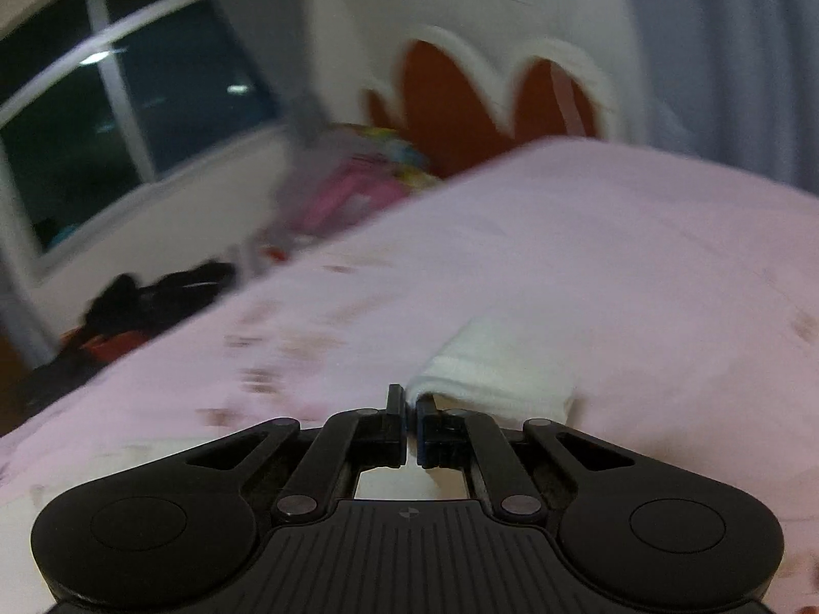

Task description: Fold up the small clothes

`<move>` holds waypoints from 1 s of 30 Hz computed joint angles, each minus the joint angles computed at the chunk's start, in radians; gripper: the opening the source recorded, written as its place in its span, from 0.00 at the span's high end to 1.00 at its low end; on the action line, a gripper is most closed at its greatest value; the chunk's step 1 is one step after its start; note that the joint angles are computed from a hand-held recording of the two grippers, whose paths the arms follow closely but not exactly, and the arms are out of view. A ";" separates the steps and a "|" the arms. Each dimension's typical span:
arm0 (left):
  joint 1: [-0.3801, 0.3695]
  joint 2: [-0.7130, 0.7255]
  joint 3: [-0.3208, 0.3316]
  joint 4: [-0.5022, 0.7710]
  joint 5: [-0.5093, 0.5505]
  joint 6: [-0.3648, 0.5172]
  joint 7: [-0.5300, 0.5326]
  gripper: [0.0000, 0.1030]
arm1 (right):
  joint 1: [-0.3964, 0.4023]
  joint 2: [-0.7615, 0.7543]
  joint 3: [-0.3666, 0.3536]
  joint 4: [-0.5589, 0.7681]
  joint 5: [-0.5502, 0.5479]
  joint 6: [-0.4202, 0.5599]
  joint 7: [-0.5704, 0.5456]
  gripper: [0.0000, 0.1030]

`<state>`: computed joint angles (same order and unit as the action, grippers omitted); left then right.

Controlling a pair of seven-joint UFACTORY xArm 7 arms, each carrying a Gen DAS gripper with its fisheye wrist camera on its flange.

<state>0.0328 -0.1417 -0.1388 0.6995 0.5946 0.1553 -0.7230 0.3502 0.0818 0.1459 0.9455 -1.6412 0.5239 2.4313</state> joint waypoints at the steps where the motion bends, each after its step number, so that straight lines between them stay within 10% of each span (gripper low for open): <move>1: -0.002 -0.009 0.019 -0.011 -0.019 -0.012 0.028 0.19 | 0.014 0.029 0.013 0.049 -0.003 0.000 -0.019 0.97; 9: -0.024 -0.052 0.167 -0.082 -0.289 -0.069 0.354 0.17 | 0.201 0.418 0.042 0.585 0.073 -0.034 -0.245 0.97; 20: -0.064 -0.047 0.284 -0.091 -0.615 -0.088 0.715 0.17 | 0.351 1.063 0.208 1.422 0.587 0.013 -1.038 0.90; 21: -0.093 -0.044 0.304 -0.086 -0.665 -0.084 0.763 0.17 | 0.354 1.076 0.203 1.434 0.622 -0.013 -1.071 0.80; 23: -0.173 -0.037 0.353 -0.073 -0.791 -0.071 0.879 0.17 | 0.353 1.046 0.182 1.380 0.609 -0.041 -1.031 0.23; 30: -0.419 0.072 0.444 0.040 -1.317 -0.002 1.318 0.22 | 0.442 0.720 -0.090 0.947 0.499 -0.053 -0.745 0.22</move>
